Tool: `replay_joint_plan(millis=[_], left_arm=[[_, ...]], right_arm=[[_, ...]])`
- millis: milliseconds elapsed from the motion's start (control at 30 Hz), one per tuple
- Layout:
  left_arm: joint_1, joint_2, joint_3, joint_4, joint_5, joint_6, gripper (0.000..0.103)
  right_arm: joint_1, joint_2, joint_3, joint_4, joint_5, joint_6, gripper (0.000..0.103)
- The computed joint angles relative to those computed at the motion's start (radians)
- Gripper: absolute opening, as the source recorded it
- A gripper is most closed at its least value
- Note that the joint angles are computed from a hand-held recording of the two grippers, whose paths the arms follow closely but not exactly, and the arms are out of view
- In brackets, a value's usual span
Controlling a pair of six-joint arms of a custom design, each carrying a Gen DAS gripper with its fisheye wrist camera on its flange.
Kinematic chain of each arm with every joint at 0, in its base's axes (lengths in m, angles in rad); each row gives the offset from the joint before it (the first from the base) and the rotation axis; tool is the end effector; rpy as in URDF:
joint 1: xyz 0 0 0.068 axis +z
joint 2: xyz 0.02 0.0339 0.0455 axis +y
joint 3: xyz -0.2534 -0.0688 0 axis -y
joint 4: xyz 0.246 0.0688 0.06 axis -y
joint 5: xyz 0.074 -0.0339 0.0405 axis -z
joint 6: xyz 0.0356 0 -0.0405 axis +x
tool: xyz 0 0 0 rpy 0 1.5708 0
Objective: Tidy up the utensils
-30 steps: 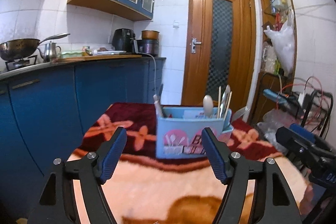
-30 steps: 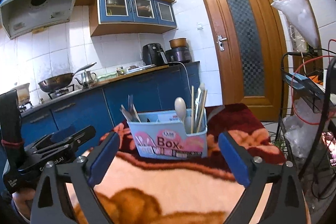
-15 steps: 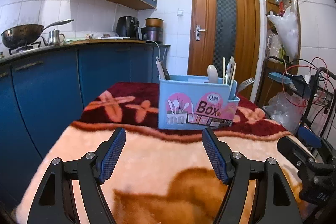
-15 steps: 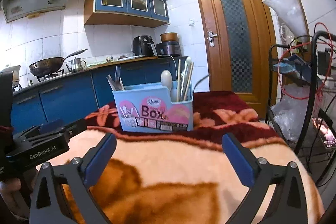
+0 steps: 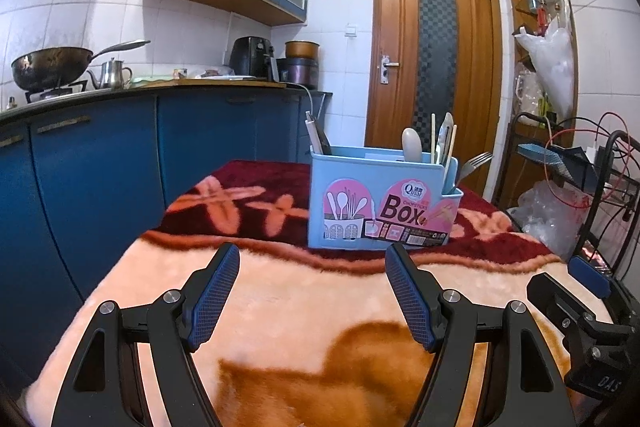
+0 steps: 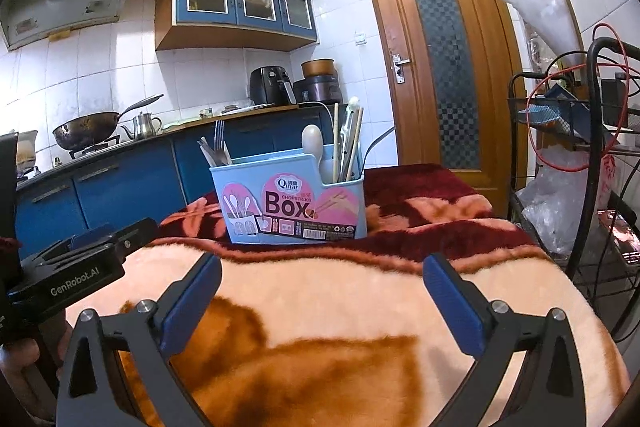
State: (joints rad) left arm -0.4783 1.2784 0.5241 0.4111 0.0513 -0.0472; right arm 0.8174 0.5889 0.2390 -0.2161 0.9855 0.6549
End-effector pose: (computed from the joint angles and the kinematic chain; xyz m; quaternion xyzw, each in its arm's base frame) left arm 0.2393 -0.1261 0.1945 0.1892 0.7951 -0.1698 0.5506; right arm 0.1174 0.0818 0.1761 0.1644 0.7881 -0.0224 0.5928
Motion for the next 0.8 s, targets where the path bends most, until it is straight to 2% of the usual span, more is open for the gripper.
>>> replay_joint_plan(millis=[800], left_arm=[[-0.005, 0.005, 0.000, 0.000, -0.020, -0.004, 0.077]], right_arm=[[0.003, 0.002, 0.004, -0.016, 0.001, 0.025, 0.103]])
